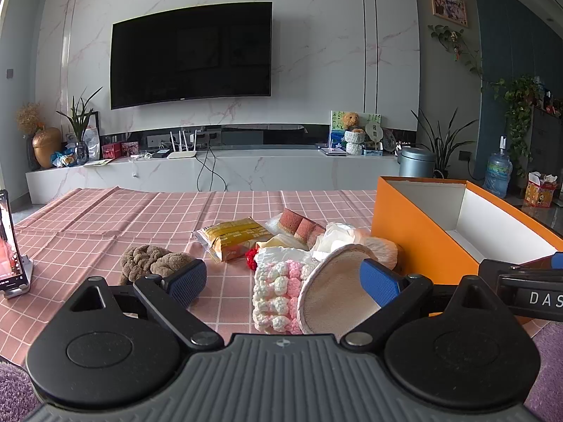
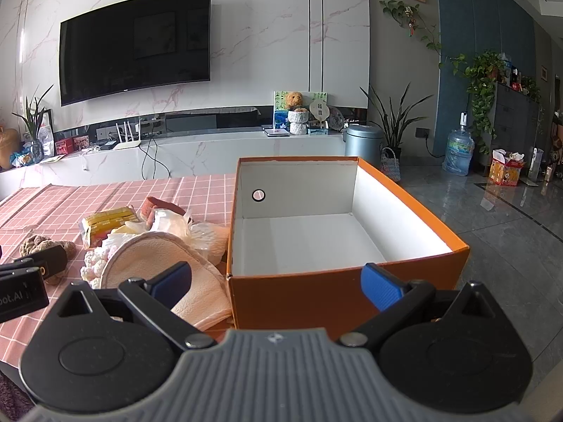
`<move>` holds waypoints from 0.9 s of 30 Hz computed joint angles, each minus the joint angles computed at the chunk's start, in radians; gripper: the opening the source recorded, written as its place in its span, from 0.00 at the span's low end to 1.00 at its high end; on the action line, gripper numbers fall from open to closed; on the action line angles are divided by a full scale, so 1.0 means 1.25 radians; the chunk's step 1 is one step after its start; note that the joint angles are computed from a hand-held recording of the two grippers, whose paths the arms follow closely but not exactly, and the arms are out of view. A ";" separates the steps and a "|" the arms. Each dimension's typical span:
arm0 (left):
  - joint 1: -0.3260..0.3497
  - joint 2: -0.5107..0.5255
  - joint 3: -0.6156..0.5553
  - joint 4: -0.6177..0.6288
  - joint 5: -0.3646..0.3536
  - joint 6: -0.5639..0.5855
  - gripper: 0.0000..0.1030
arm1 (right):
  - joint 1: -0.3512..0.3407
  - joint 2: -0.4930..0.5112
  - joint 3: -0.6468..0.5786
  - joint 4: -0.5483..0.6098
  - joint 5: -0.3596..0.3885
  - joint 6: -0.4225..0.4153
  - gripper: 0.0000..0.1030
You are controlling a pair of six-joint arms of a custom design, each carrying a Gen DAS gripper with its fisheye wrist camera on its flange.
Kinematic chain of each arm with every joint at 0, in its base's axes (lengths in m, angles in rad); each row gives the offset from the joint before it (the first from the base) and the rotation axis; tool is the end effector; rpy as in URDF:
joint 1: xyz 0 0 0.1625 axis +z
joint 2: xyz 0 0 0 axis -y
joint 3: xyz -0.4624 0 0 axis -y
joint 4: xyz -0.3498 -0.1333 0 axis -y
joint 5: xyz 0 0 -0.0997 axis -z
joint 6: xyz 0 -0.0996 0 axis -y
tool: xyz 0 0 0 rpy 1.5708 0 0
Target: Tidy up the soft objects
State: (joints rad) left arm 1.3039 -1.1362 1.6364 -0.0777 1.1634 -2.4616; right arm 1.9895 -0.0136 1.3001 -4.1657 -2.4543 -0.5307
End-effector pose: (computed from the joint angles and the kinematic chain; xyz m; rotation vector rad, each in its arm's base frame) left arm 0.0231 -0.5705 0.2857 0.7449 2.1015 -1.3055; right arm 0.3146 -0.5685 -0.0871 0.2476 -1.9425 1.3608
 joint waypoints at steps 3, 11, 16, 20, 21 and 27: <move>-0.001 0.000 -0.001 0.001 -0.001 0.000 1.00 | 0.000 -0.001 0.001 -0.001 -0.001 0.000 0.98; 0.000 0.000 0.000 0.000 0.000 0.000 1.00 | 0.000 -0.002 0.002 0.000 -0.002 0.000 0.98; 0.000 0.001 0.001 -0.002 0.001 0.000 1.00 | 0.001 -0.001 0.001 -0.002 -0.004 -0.002 0.98; -0.002 0.001 0.003 0.000 0.002 -0.001 1.00 | 0.002 -0.002 0.001 -0.003 -0.005 -0.003 0.98; -0.002 0.001 0.003 0.000 0.001 -0.001 1.00 | 0.003 -0.003 0.003 -0.004 -0.006 -0.003 0.98; -0.003 0.001 0.003 0.001 0.001 -0.001 1.00 | 0.004 -0.004 0.006 -0.006 -0.010 -0.002 0.98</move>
